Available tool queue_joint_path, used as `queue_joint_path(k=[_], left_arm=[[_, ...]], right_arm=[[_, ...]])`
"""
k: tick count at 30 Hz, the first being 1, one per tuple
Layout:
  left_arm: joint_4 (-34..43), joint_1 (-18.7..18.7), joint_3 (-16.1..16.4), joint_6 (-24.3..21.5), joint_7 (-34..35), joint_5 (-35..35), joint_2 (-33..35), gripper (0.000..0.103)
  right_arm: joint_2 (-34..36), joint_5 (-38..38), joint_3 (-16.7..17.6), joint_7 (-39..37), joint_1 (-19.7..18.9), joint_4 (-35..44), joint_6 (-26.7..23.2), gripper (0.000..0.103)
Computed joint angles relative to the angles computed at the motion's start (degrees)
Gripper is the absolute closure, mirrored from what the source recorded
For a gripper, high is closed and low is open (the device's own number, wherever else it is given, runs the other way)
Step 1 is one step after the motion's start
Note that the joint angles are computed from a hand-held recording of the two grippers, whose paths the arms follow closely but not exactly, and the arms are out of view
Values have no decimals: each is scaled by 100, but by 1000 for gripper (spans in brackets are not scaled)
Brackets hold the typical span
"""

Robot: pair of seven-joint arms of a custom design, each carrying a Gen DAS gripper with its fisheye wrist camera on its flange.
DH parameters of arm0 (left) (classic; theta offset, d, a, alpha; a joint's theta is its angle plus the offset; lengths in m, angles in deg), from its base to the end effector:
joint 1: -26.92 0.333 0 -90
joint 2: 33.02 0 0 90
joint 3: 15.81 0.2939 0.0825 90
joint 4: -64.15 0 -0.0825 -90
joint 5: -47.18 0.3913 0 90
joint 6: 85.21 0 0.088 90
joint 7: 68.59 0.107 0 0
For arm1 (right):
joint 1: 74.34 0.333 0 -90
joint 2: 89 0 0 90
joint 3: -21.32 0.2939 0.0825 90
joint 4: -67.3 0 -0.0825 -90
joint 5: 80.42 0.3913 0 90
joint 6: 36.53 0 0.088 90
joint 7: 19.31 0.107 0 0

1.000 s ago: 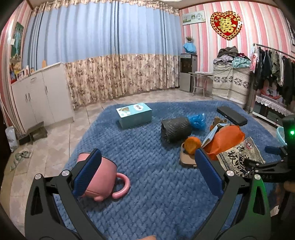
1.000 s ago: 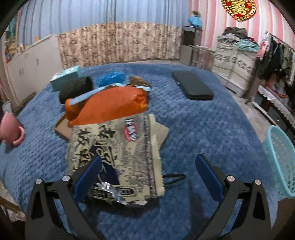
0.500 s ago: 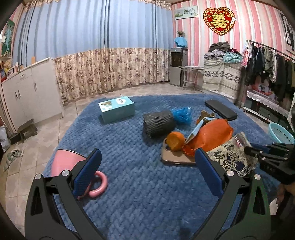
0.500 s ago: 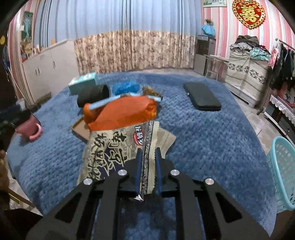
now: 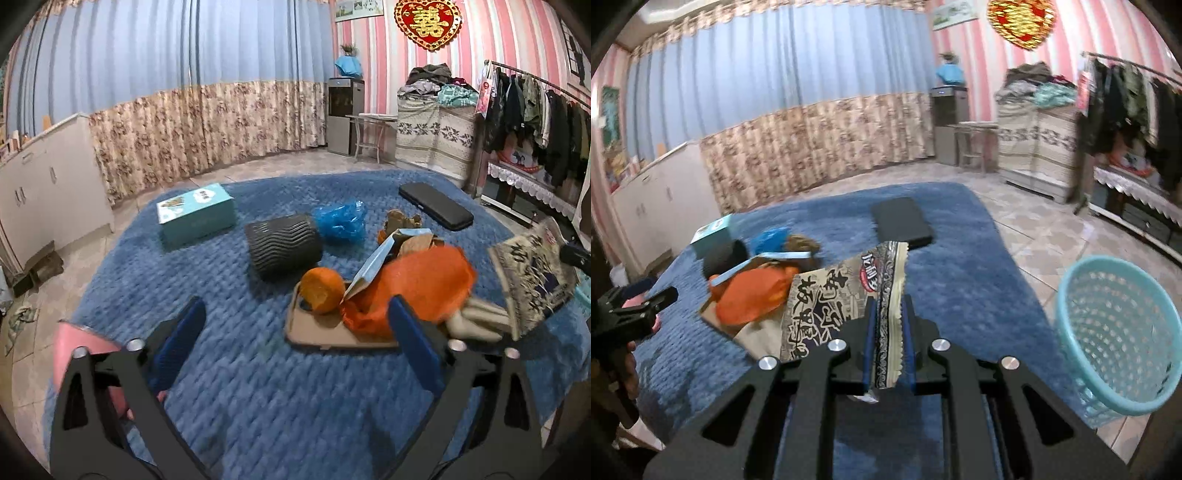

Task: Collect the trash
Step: 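Grasp the tangerine with the left gripper while the right gripper lifts the snack bag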

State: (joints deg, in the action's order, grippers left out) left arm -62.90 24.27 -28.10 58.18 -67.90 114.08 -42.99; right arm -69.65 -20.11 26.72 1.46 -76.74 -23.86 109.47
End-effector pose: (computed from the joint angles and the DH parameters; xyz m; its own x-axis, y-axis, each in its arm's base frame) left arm 0.5205 -0.1488 0.4690 0.4580 -0.8884 -0.0309 -0.5058 -0.2318 -0.8309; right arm 0.7018 0.0170 0.4814 0.5556 -0.8199 -0.1378 -0.5111 -0.2061 -0.8345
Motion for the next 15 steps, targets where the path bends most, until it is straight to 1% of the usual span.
queue_joint_path(k=[1,3,4,6,7,9,13,14,15], left_arm=[[110,14,32,67,98,-35,124,19],[317,19,85,102,293,-88,360,30],[438,22,122,92,403,-141,498,32],[602,24,222,177,534,-305,708,41],[648,29,271,246,561,-361,778,44],[741,36,356,395,657,-467,921,56],[891,30,478,851,1063,-670,1172,68],[925,21,493,935,1237,-787,1231,78],[948,10,511,1020,1336,-843,1271,86]], right_arm=[[39,-5,-15,29,-12,35,5,89],[166,-51,-37,132,-32,156,58,89],[228,-75,-39,186,-48,223,83,89],[280,-86,-9,234,-89,278,102,89],[330,-112,-2,266,-101,336,118,89],[283,-106,21,288,-145,268,113,89],[306,-98,43,386,-192,277,98,89],[310,-75,52,378,-206,279,101,89],[319,-64,56,396,-216,296,89,89]])
